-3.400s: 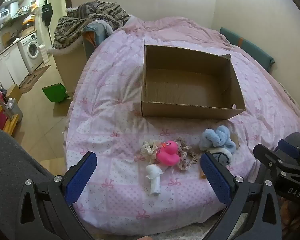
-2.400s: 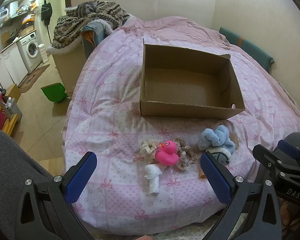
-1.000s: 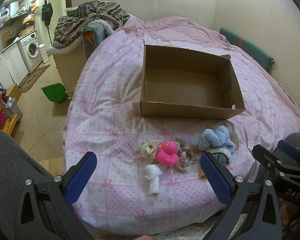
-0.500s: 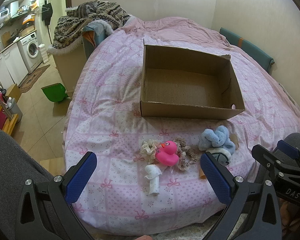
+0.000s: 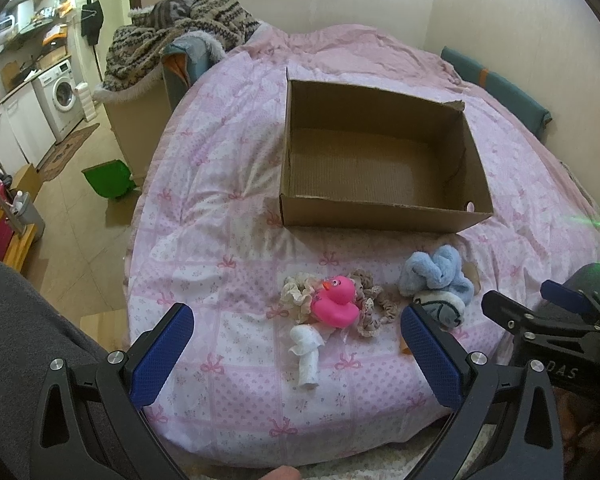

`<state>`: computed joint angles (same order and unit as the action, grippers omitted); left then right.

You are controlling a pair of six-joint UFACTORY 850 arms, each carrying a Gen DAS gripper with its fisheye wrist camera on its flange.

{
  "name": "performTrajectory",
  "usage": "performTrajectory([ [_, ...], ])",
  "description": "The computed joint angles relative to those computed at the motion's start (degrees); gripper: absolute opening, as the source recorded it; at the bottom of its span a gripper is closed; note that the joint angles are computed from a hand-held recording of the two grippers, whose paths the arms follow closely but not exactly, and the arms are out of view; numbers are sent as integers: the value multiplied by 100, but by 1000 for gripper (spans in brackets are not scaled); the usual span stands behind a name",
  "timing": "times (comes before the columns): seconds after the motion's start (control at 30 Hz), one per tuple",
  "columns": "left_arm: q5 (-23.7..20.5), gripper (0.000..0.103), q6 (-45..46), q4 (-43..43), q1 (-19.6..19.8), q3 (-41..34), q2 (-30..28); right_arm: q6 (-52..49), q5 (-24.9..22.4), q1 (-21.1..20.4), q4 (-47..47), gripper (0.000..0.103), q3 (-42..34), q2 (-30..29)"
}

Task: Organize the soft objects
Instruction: 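Lower the left tool onto the white sock while the right tool reaches the tan paper square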

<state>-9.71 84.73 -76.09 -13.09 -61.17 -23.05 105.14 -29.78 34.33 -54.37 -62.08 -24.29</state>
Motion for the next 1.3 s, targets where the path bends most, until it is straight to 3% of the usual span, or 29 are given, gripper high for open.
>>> performTrajectory([
  [0.17, -88, 103, -1615, 1530, -19, -232, -139, -999, 267, -176, 804, 103, -189, -174],
  [0.47, -243, 103, -4128, 3925, -50, -673, -492, -1541, 279, -301, 1142, 103, -419, -397],
  [0.67, -778, 103, -6409, 6145, -57, -1344, -958, -2485, 540, -556, 1974, 103, -531, -492],
  [0.77, -1510, 103, -6998, 6568, 35, -2001, -1424, -3560, 693, -814, 2912, 103, -628, -549],
  [0.83, -2138, 100, -6791, 6312, 120, -2426, -1733, -4170, 751, -969, 3374, 103, -682, -577],
  [0.93, -3018, 82, -6761, 6368, 166, -3027, -2205, -4834, 720, -1175, 3848, 103, -750, -624],
  [1.07, -3493, 74, -6650, 6205, 188, -3202, -2430, -5267, 805, -1419, 4272, 103, -685, -597],
  [1.3, -3826, 50, -6379, 5980, 64, -3219, -2616, -5740, 1072, -1770, 5098, 103, -416, -504],
])
